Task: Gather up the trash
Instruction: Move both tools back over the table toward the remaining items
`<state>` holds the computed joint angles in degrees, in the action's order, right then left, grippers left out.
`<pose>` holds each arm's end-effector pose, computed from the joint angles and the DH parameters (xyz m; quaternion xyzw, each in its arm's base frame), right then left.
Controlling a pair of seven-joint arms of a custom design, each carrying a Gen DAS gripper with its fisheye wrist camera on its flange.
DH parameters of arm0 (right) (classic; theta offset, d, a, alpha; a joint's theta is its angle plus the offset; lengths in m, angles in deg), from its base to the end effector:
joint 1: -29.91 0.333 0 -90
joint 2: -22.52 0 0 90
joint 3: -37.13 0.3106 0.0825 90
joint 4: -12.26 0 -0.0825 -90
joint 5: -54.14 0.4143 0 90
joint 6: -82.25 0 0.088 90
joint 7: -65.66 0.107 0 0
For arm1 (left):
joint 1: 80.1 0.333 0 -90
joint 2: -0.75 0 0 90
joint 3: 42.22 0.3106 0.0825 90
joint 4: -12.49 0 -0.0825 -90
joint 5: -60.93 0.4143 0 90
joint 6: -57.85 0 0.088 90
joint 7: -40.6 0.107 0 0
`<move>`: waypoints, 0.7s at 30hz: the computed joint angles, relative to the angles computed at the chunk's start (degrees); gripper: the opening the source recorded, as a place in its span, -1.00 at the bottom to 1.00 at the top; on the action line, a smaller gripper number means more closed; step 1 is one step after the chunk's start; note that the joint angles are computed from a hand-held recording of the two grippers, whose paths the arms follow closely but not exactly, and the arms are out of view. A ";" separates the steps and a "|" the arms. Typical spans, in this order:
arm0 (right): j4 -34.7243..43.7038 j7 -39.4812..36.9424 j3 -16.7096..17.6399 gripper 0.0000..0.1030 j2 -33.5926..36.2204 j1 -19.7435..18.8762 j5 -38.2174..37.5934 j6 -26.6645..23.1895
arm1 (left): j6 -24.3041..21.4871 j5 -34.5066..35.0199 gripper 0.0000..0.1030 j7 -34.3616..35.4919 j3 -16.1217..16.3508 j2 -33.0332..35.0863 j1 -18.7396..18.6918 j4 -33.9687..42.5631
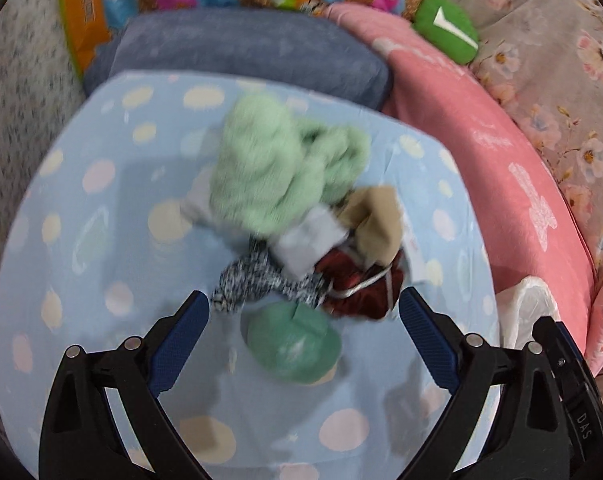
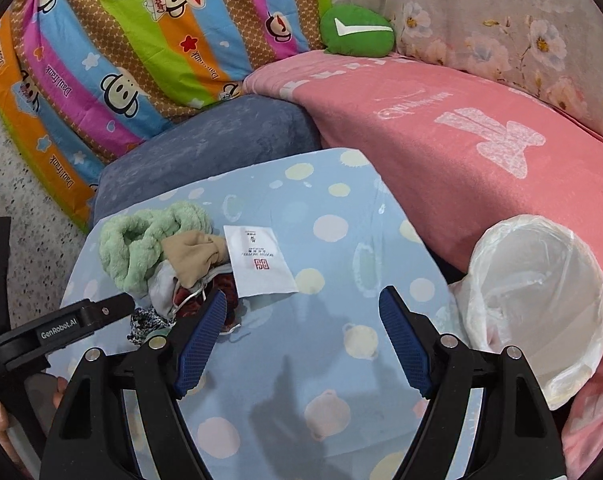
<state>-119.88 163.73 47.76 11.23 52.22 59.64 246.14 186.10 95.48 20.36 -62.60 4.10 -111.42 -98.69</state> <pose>0.4673 0.3010 0.4920 -0.7661 0.5285 -0.1408 0.3375 0.4024 -0.4776 0.4649 -0.8734 0.4047 -0.2383 0.1287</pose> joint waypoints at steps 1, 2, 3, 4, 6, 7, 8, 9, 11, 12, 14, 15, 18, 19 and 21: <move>0.01 -0.04 0.12 0.46 0.38 0.22 0.11 -0.23 | 1.87 -0.99 0.77 -0.43 0.07 -0.10 0.19 -1.25; 0.01 0.03 0.32 0.46 0.85 0.44 0.08 -0.50 | 3.64 -2.14 0.77 -0.56 0.14 -0.10 0.40 -2.34; 0.05 0.16 0.46 0.46 1.24 0.59 -0.11 -0.70 | 5.48 -3.33 0.74 -0.68 0.14 0.15 0.54 -3.32; -0.01 0.20 0.54 0.46 1.56 0.79 -0.23 -0.82 | 7.00 -3.98 0.73 -0.73 0.16 0.42 0.61 -4.03; 0.02 0.35 0.59 0.46 2.15 1.11 -0.49 -1.16 | 9.61 -5.41 0.70 -0.74 0.29 1.19 0.77 -4.96; 0.09 0.34 0.57 0.46 2.47 1.33 -0.48 -1.37 | 10.69 -5.93 0.64 -0.96 0.40 1.45 0.82 -5.39; 0.11 0.26 0.48 0.46 2.67 1.53 -0.39 -1.53 | 11.87 -6.37 0.61 -1.31 0.52 1.77 0.87 -5.74; 0.16 0.37 0.48 0.46 2.95 1.65 -0.48 -1.69 | 13.09 -6.29 0.52 -1.68 0.68 1.93 0.89 -6.11; 0.49 0.22 0.34 0.46 3.57 2.02 -0.27 -2.02 | 15.00 -6.46 0.32 -1.86 0.91 2.44 0.94 -6.51; 0.57 -0.20 0.18 0.46 3.78 2.28 0.13 -2.13 | 16.44 -6.19 0.18 -1.80 1.06 2.54 0.99 -6.92; 0.84 -0.35 0.13 0.46 4.19 2.54 0.21 -2.46 | 16.23 -5.99 0.06 -1.28 1.09 2.64 0.80 -6.75; 1.00 -0.68 0.07 0.46 4.44 2.76 0.50 -2.64 | 15.88 -5.48 -0.02 -1.45 1.13 2.39 0.63 -6.77; 1.75 -1.70 -0.13 0.46 5.36 3.34 1.61 -3.26 | 13.92 -4.63 -0.09 -1.57 0.98 1.07 0.34 -6.84; 2.03 -2.18 -0.19 0.43 5.71 3.58 2.14 -3.40 | 12.27 -4.18 -0.10 -1.46 0.81 0.52 0.21 -6.60; 2.75 -3.60 -0.31 0.39 6.52 4.13 3.56 -3.81 | 6.25 -3.37 -0.10 -0.49 0.19 -0.62 -0.23 -5.38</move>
